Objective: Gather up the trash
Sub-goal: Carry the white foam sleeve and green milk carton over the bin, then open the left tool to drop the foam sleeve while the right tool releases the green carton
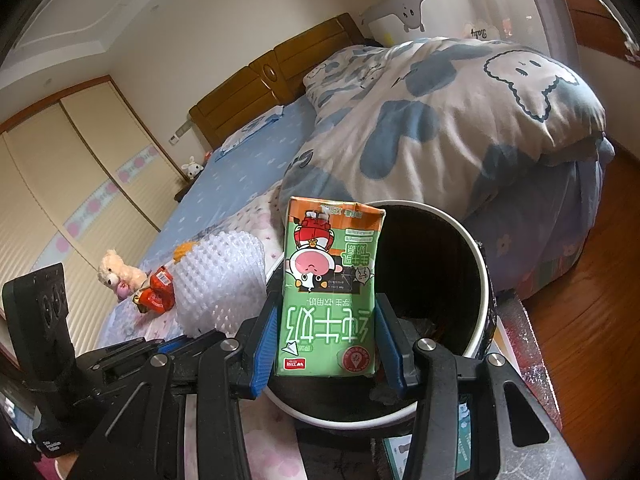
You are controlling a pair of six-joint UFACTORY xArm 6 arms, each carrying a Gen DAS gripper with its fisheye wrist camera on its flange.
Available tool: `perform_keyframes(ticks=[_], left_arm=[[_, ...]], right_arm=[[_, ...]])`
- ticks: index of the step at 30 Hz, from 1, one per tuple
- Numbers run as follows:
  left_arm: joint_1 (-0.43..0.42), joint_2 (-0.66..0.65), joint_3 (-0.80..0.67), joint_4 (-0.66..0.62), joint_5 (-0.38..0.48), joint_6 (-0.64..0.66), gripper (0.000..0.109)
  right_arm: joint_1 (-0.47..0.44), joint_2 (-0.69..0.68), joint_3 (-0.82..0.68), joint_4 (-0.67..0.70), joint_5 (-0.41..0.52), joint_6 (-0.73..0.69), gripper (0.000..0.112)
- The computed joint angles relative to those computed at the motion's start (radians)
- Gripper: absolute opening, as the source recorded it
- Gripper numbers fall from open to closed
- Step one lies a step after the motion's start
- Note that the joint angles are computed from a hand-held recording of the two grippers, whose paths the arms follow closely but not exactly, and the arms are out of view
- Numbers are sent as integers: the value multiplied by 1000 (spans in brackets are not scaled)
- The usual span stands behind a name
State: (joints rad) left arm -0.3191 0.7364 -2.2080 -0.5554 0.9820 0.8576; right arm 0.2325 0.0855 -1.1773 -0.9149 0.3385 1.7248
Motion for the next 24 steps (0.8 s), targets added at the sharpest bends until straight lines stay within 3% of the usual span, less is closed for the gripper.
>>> perform_keyframes(ticks=[24], left_arm=[[-22, 22, -34, 28, 11, -15, 7]], right_arm=[[-16, -14, 20, 31, -1, -34, 46]])
